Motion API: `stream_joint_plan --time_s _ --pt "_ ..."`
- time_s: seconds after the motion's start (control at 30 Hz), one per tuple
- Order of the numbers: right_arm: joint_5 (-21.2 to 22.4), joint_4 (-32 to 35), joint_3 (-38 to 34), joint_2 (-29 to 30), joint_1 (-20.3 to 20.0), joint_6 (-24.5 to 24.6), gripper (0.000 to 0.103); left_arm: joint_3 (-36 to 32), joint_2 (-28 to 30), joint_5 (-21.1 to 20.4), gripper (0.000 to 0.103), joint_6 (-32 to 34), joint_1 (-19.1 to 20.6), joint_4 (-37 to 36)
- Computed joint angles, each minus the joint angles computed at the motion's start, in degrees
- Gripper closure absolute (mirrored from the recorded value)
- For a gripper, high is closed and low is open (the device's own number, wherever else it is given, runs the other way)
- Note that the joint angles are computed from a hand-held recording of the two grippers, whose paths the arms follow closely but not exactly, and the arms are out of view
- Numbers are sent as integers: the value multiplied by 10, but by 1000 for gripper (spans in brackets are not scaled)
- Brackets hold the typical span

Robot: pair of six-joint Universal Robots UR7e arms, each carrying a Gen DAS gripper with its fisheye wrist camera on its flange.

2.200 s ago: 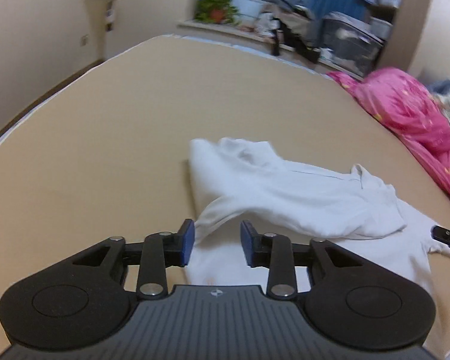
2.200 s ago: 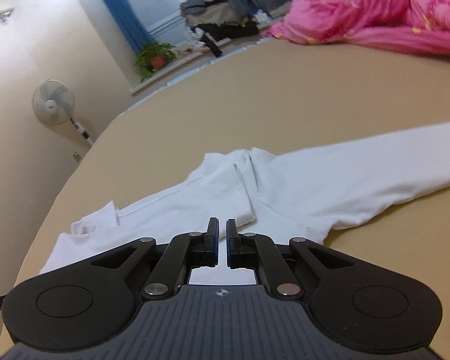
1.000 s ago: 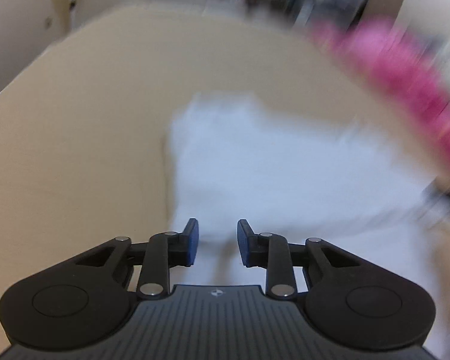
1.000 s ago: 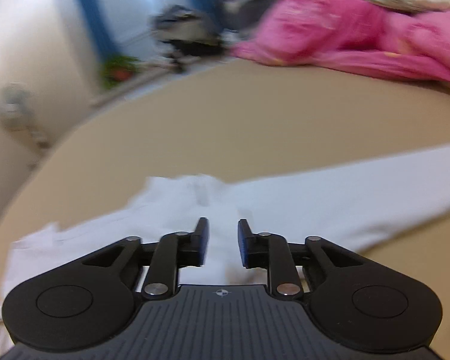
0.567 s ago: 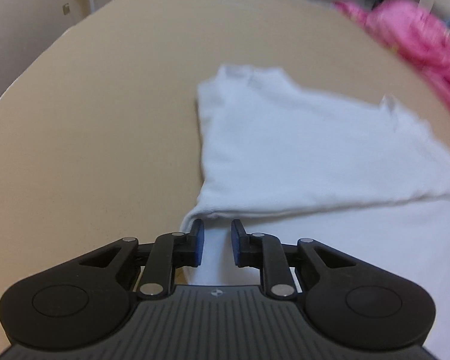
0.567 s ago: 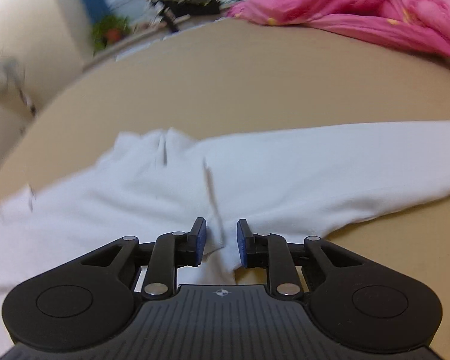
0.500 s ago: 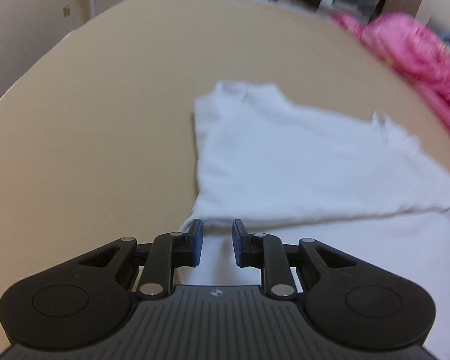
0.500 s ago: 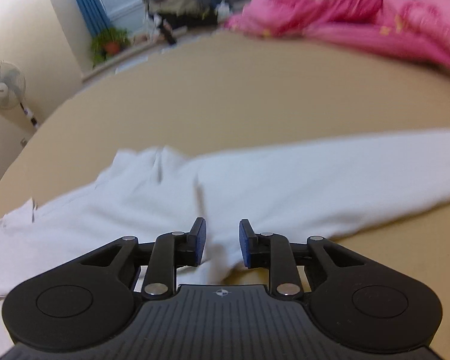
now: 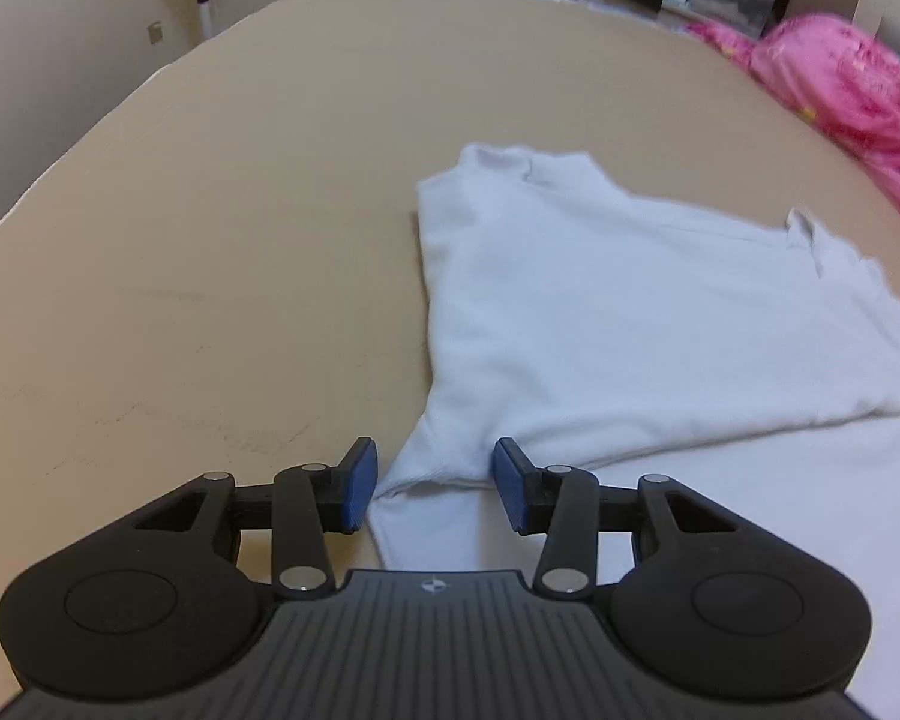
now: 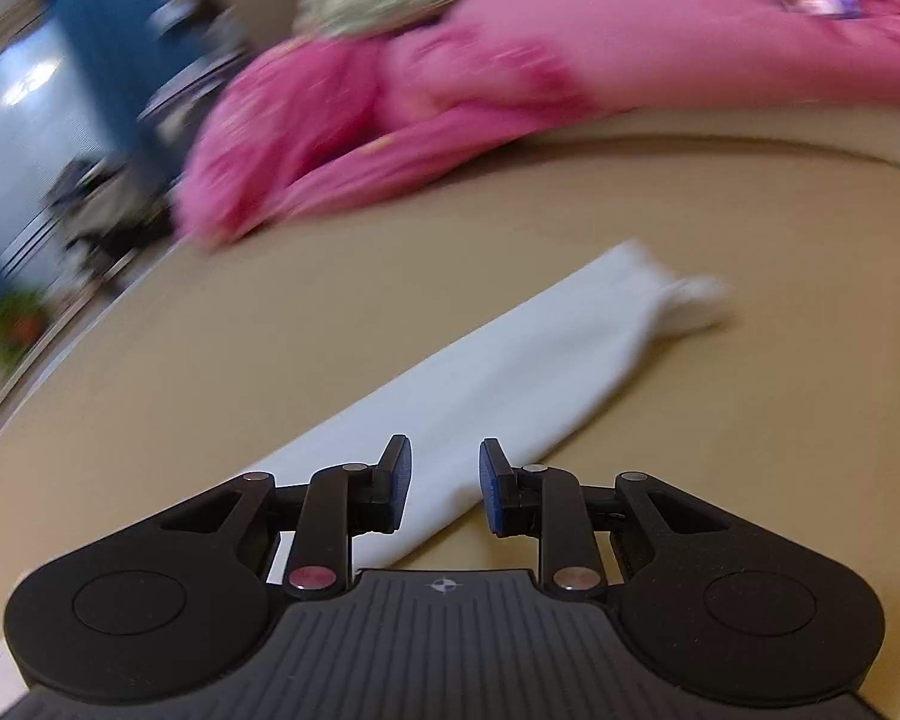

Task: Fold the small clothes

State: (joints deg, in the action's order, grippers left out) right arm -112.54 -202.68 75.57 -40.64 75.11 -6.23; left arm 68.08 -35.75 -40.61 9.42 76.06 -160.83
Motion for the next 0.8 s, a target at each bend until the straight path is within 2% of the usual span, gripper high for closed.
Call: stream_joint_plan --time_s 0.07,0.2,0.33,0.47,0.5,0.57,0.63,0.7,0.73,0.8 --pt "-4 3 -20 7 -15 42 66 -9 11 10 54 21 -2 -11" --pt "24 26 -42 9 -41 96 65 -6 11 12 53 37 -2 -20" --pt "52 30 -66 20 -50 115 66 -1 4 -2 53 33 5 -21" --pt "67 21 -50 6 -55 138 66 4 1 -2 53 37 5 -25" --pt "63 21 -57 11 -54 135 69 4 1 -2 53 37 4 -24" --pt "58 8 -44 5 -51 128 93 0 4 -1 53 35 3 -21" --pt "45 -4 -45 8 -47 123 99 -4 6 0 53 33 2 -17" --pt "19 -24 -59 18 -34 108 99 1 1 0 53 33 1 -14" --pt "16 -39 -67 23 -25 90 99 1 -1 0 53 31 2 -9" --pt "22 -80 -81 35 -2 16 100 -2 -5 -5 53 13 2 9"
